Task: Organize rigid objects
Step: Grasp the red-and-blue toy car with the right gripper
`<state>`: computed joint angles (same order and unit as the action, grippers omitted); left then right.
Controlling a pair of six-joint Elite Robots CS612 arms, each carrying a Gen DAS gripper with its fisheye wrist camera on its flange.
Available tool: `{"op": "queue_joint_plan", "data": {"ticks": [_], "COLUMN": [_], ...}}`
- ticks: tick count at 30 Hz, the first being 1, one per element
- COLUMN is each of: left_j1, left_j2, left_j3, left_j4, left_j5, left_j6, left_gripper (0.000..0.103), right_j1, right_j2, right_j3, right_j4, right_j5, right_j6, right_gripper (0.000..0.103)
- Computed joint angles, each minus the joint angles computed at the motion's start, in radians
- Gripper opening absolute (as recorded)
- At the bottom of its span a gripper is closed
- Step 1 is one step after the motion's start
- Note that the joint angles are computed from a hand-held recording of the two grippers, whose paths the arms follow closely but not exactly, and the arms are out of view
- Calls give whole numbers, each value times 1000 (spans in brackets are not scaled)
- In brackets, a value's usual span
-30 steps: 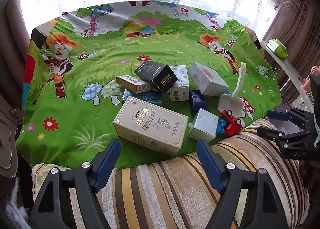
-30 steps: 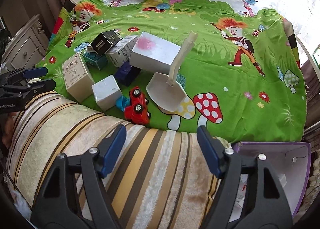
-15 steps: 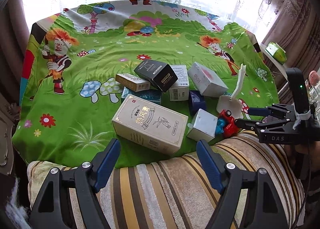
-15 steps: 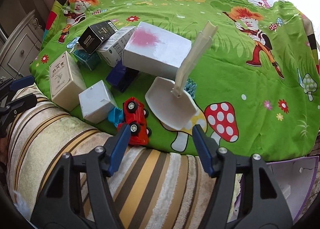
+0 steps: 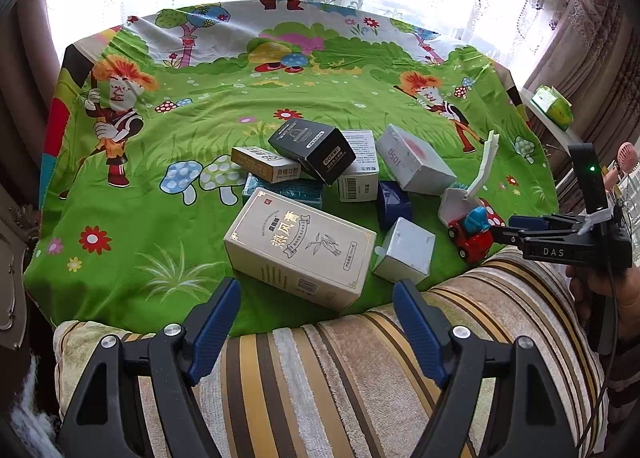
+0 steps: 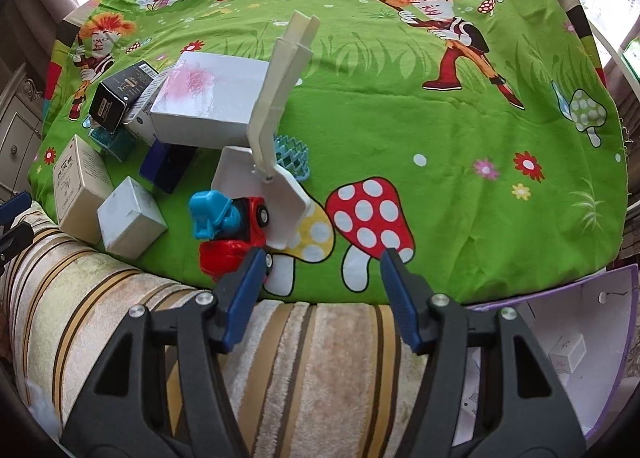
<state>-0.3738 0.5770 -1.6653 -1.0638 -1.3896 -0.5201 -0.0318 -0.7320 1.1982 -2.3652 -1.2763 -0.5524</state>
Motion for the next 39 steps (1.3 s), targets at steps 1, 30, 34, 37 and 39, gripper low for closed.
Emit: {"op": "queue_joint_plan", "data": {"ticks": [1, 30, 34, 37, 39], "left_j1": [0, 1, 1, 1, 2], "left_j2": [0, 0, 0, 0, 1], "left_j3": [0, 2, 2, 3, 2], "left_j4": [0, -5, -4, -4, -3], "left_j5": [-1, -14, -12, -13, -14], "left_j6": [-1, -8, -7, -7, -6], "left_gripper": [79, 79, 79, 79, 79], "right_j1": [-3, 28, 34, 32, 32], "right_j2": [-9, -46, -46, -46, -46], "right_j3": [15, 76, 78, 77, 75], "right_j4": [-25, -67, -81, -75, -67], "right_j5": [10, 90, 55, 63, 68], "right_j6": [0, -156, -150, -157, -164], "right_gripper": [64, 6, 6, 7, 9]}}
